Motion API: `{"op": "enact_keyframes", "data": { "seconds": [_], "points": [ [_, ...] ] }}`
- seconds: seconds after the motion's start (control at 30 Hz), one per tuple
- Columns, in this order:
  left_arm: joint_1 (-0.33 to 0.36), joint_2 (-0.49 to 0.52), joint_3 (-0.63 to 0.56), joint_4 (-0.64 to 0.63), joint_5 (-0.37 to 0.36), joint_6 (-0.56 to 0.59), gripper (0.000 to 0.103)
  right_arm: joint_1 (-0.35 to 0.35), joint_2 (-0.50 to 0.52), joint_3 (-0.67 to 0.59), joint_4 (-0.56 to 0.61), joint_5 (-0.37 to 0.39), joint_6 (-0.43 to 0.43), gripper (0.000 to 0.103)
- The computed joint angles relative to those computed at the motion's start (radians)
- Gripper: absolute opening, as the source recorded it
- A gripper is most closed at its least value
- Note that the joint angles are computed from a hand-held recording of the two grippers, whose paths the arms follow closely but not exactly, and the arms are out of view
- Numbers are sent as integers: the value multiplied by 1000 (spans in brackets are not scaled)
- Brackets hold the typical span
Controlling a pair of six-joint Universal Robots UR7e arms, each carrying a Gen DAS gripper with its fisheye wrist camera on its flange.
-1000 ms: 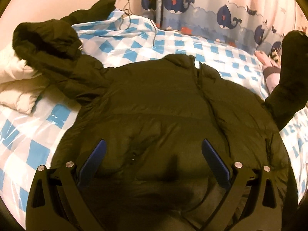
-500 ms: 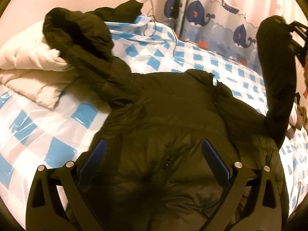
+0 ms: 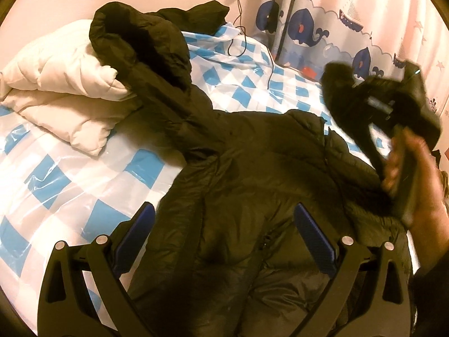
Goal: Fold large clothes
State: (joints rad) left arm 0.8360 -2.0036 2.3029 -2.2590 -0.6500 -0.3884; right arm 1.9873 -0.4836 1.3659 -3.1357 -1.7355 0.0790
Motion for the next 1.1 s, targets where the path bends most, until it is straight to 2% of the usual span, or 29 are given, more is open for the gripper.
{"op": "enact_keyframes", "data": {
  "seconds": [0.1,0.13,0.3,0.43,0.53,0.57,0.6,0.63,0.67,0.73,0.8,0.83,0.9,1.0,1.03,1.1],
  "points": [
    [6,1,-4,1,-5,-5,95,-5,41,-10,22,-16,-9,9],
    [8,2,-5,1,-7,-7,95,-1,58,-17,32,-61,-6,9],
    [15,6,-7,1,-14,-13,95,-14,108,-47,62,-61,-10,9],
    [18,12,-7,0,-19,-18,95,-23,153,-104,156,-55,-13,9],
    [19,17,-6,0,-22,-17,95,-39,175,-173,378,-35,49,26],
    [20,18,-6,2,-24,-17,95,-38,174,-183,421,-38,56,27],
    [22,19,-6,3,-26,-17,95,-37,166,-176,422,-34,57,28],
    [23,20,-6,4,-30,-16,95,-33,147,-155,410,-31,62,34],
    [24,19,-7,5,-32,-16,95,-29,125,-126,390,-19,61,51],
    [24,20,-7,7,-35,-15,95,-15,56,-28,300,4,26,74],
    [19,19,-5,6,-29,-14,95,3,-37,91,217,-5,-23,78],
    [16,19,-4,5,-27,-14,95,9,-70,130,195,-29,-34,84],
    [3,21,2,-1,-21,-13,95,24,-153,229,128,-110,-59,84],
    [-19,40,13,-57,-12,28,95,33,-275,378,17,-303,-38,84],
    [-23,69,8,-103,-11,66,95,31,-311,426,-21,-388,-17,84],
    [-25,170,-24,-222,-6,135,95,11,-353,488,-61,-470,14,84]
  ]
}}
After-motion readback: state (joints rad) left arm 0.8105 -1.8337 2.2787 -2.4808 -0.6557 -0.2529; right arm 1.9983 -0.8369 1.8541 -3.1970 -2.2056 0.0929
